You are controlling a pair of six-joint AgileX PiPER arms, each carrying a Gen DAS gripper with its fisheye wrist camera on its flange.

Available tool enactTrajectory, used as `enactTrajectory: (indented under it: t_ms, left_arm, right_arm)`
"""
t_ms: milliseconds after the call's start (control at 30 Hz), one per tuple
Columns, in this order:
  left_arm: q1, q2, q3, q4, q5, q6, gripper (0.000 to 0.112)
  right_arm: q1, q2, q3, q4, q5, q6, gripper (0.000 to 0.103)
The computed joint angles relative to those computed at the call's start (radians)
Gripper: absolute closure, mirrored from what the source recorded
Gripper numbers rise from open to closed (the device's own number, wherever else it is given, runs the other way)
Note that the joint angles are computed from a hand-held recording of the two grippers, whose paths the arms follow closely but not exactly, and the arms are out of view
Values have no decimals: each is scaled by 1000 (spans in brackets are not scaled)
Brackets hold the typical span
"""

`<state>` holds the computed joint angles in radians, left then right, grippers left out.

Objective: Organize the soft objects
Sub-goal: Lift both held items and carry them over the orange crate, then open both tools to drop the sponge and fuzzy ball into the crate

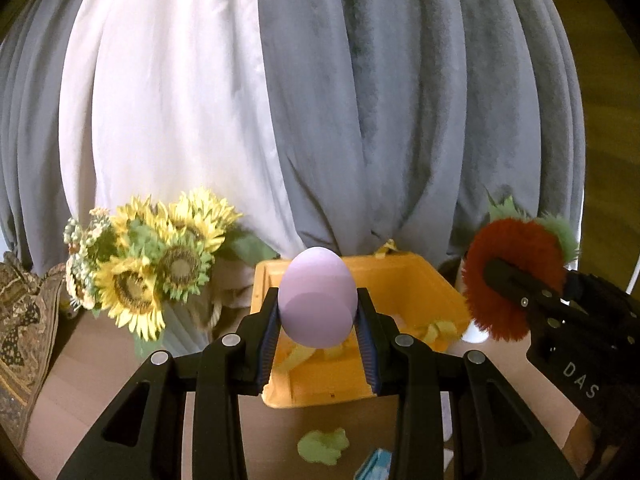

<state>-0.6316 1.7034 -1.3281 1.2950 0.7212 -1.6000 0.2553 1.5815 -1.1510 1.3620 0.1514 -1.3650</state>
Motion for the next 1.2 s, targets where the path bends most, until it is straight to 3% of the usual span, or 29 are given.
enactTrajectory:
  t_ms: [233, 667, 900, 1133, 1200]
  left_arm:
    - [68, 65, -87, -19, -54, 54, 77]
    - [196, 275, -357, -224, -154, 327, 77]
    - [262, 425, -551, -463, -155, 582, 76]
    - [311, 575, -753, -733, -97, 860, 76]
    - [320, 598, -781, -775, -87, 893, 67]
  right_arm:
    - [4, 97, -118, -15, 1, 7, 61]
    - [-11, 364, -473, -649, 99, 658, 61]
    - [-10, 550, -741, -895, 244, 919, 61]
    - [-11, 759, -1056, -1067, 439, 1107, 58]
    - [-10, 811, -1142, -1104, 497, 1144, 54]
